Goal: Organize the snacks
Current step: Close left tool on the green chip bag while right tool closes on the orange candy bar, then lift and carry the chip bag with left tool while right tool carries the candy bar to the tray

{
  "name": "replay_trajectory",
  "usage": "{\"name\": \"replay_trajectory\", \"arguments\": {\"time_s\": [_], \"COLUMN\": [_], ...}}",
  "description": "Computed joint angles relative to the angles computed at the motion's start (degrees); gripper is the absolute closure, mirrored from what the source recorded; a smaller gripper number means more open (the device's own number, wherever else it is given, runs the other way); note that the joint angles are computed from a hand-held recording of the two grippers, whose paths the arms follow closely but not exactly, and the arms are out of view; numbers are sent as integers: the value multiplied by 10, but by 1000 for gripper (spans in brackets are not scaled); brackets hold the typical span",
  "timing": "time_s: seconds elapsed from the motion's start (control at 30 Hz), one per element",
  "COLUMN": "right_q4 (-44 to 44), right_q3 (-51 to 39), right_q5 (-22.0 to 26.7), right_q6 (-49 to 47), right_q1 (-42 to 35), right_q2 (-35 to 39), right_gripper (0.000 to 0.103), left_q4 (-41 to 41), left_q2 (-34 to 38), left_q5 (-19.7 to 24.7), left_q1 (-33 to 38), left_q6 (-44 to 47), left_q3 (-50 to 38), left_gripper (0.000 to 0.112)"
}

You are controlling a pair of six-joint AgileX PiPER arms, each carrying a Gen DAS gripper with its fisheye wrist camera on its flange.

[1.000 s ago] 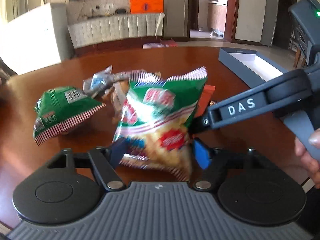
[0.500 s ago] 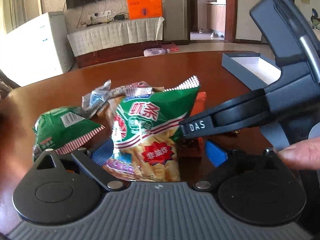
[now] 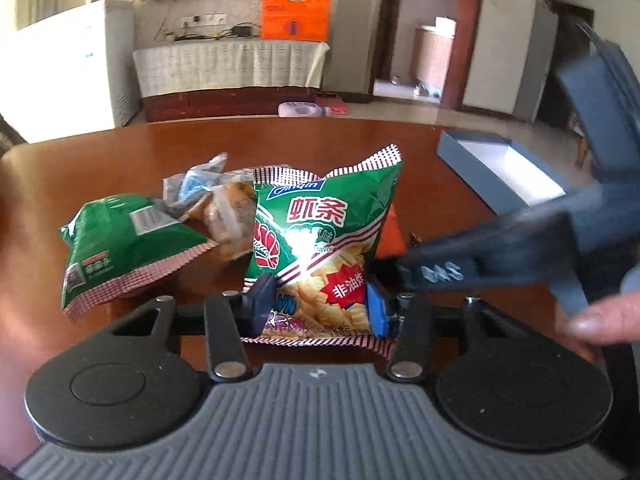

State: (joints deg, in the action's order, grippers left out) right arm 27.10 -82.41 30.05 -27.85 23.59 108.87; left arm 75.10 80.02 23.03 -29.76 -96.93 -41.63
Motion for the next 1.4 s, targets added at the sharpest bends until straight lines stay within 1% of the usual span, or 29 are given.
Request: {"name": "replay_trajectory", "arguments": {"time_s": [0.07,0.17,0.23,0.3,0.33,0.37,0.4,0.43,0.53,0.67,0.8,1.0,1.13,1.27,1.4], "right_q4": [-40,-42,-69,-108,-115,-124,-121,-113,-66,-32,13,77,138,203,246], "right_q3": [8,15,23,22,28,24,20,18,27,45,61,88,108,135,147], "right_q5": [-9,-9,-27,-33,-43,-39,-33,-29,-28,-30,-31,-30,-28,-33,-26], "right_q6": [15,0,14,41,39,45,42,34,-21,-59,-100,-163,-221,-279,-312], "right_q1": [5,2,10,20,23,23,21,20,17,10,-6,-35,-57,-78,-99], "right_q2": [-4,-9,-11,-6,-7,-6,-6,-6,-19,-39,-61,-91,-112,-134,-148], "right_gripper": [77,77,75,74,74,74,76,77,80,82,85,85,86,86,86], "left_q4": [-10,-17,-14,-13,-5,1,2,6,21,20,13,18,21,15,18], "left_q2": [2,8,23,35,42,49,50,50,52,58,58,64,66,68,71], "left_q5": [12,23,43,45,54,55,46,40,44,73,93,132,162,178,199], "left_q1": [-1,-10,-23,-27,-31,-28,-21,-16,-16,-34,-48,-78,-102,-121,-149], "left_q6": [8,25,29,32,20,13,11,8,-3,-9,-17,-33,-38,-30,-21], "left_q3": [-1,-7,-17,-26,-28,-31,-32,-32,-31,-35,-40,-51,-60,-75,-90], "left_gripper": [59,59,58,55,54,53,52,53,56,59,60,61,61,62,62]}}
